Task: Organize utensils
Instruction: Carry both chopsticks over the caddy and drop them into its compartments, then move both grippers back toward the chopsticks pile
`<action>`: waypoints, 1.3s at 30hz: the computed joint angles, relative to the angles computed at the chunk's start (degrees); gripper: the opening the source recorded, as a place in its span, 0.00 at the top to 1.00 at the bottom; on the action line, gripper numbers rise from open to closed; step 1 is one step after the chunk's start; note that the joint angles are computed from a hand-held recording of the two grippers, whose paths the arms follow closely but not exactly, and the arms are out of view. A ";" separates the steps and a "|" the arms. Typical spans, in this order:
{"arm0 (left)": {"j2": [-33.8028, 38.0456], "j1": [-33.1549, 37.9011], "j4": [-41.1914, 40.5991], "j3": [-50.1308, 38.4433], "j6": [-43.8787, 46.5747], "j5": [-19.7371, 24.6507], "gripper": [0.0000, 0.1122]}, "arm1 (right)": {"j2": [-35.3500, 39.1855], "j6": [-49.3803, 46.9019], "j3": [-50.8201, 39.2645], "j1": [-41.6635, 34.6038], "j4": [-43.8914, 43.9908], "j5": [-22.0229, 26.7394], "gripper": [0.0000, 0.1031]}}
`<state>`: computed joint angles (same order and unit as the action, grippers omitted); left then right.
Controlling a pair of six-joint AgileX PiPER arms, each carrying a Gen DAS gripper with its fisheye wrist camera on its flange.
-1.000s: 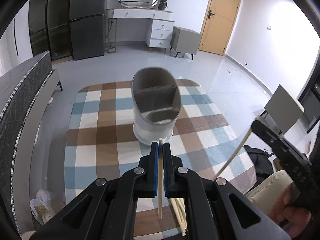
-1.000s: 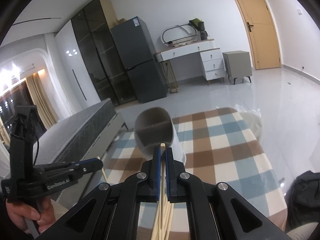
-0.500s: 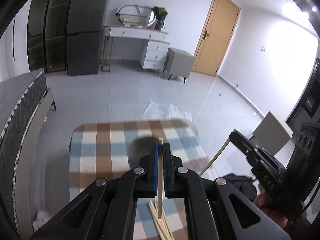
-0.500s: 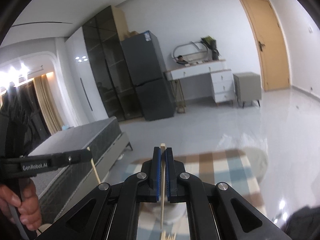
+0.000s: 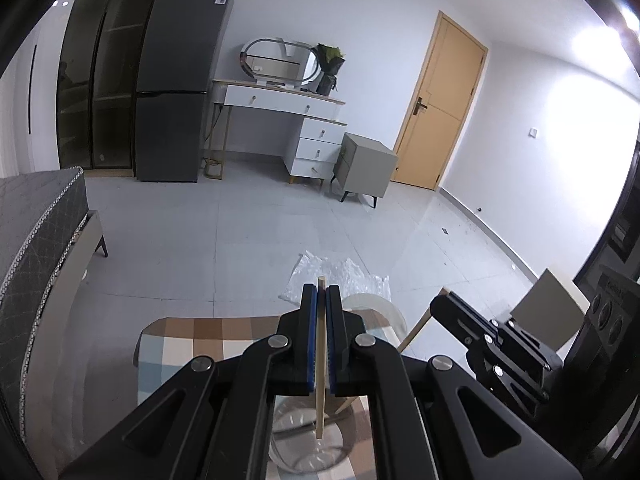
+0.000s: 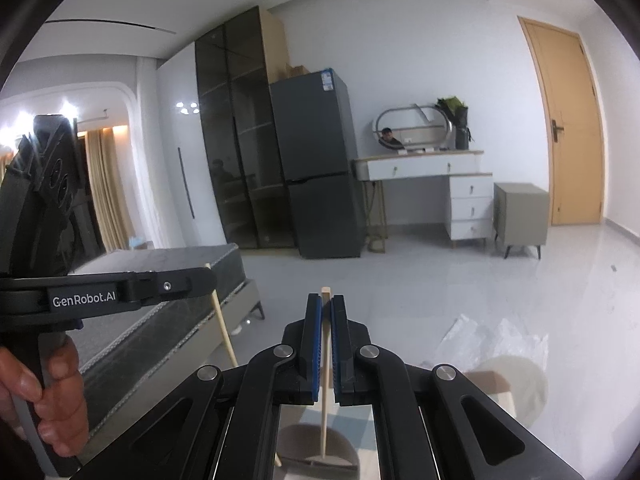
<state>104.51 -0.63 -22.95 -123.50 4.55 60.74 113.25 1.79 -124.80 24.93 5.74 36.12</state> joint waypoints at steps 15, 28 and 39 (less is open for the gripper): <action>-0.13 1.58 -7.03 10.79 6.93 -9.05 1.00 | 2.51 -11.32 6.20 -1.47 8.73 -3.92 0.97; 0.70 2.81 -3.31 4.27 1.52 4.04 0.69 | -1.94 -19.13 13.21 -3.06 18.29 -1.57 0.71; -13.59 0.28 5.93 17.27 -4.11 0.21 0.45 | -16.44 -15.27 29.34 -4.23 18.16 -6.43 0.48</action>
